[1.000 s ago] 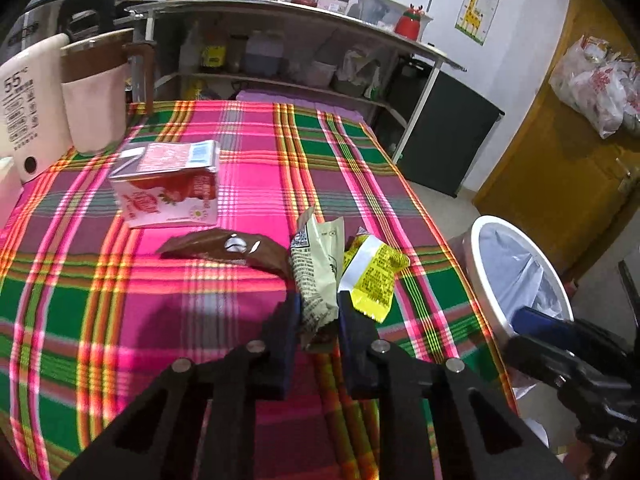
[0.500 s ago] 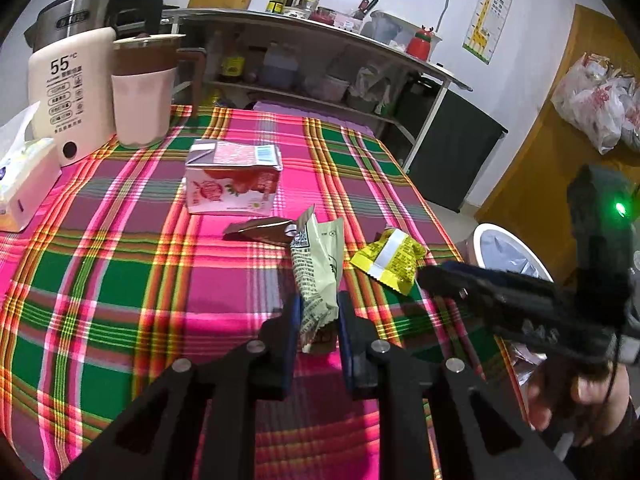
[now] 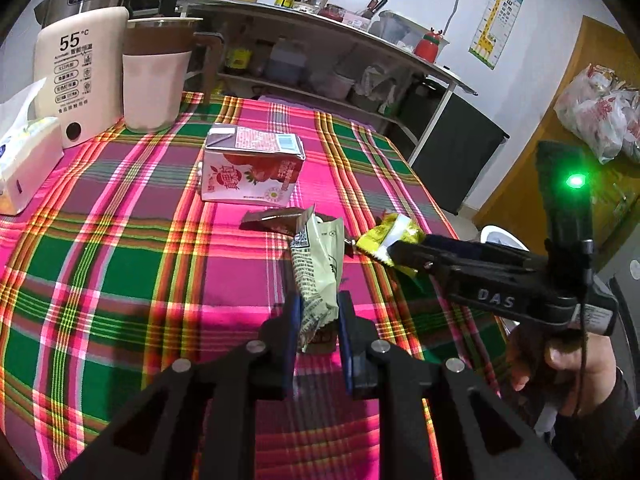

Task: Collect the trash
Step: 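Grasp the yellow packet with the right gripper and lift it, then carry the green wrapper and yellow packet toward the bin with both grippers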

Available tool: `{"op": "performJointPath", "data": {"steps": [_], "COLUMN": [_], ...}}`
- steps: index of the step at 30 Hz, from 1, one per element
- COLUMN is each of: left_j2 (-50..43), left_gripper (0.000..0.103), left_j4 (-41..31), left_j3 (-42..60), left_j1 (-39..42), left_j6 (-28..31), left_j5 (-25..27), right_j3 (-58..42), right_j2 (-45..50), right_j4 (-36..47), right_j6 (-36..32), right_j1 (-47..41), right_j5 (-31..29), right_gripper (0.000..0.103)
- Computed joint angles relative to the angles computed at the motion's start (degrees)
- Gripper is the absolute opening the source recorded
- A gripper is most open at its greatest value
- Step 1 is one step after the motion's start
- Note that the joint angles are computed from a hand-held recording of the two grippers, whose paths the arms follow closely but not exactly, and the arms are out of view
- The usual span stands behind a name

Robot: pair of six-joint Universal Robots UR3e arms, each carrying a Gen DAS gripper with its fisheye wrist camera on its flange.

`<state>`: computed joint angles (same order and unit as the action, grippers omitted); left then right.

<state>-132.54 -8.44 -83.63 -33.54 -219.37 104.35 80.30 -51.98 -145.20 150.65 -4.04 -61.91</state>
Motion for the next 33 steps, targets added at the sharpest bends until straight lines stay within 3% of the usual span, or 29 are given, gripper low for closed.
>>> {"op": "performJointPath", "data": {"steps": [13,16,20,21,22,26,33], "left_j2": [0.14,0.24,0.34,0.37,0.4,0.52,0.49], "left_gripper": [0.019,0.019,0.019,0.019,0.019,0.019,0.019], "left_j4": [-0.1,-0.04,0.15,0.08,0.11,-0.43,-2.51], "left_j3": [0.03,-0.15,-0.44,-0.46,-0.56,-0.52,0.9], "left_j1": [0.13,0.22,0.37,0.37,0.42,0.25,-1.43], "left_j6": [-0.01,0.0,0.07,0.07,0.1,0.03,-0.32], "left_j5": [-0.33,-0.54,-0.63,-0.53,-0.51,-0.05,1.17], "right_j3": [-3.54,-6.89,-10.05,-10.61,-10.19,-6.78,4.86], "right_j2": [1.48,3.05,5.34,5.66,5.47,3.39,-3.82], "right_j4": [-1.08,2.68,5.32,6.34,6.13,4.43,-1.13], "right_j6": [-2.68,-5.05,-5.54,-4.61,-4.08,-2.83,-2.51], "right_j1": [-0.16,0.27,2.06,1.83,1.48,0.22,-3.06], "right_j5": [1.65,2.65,-0.43,0.09,0.63,2.02,4.83], "right_gripper": [0.053,0.053,0.053,0.051,0.043,0.031,0.028]}}
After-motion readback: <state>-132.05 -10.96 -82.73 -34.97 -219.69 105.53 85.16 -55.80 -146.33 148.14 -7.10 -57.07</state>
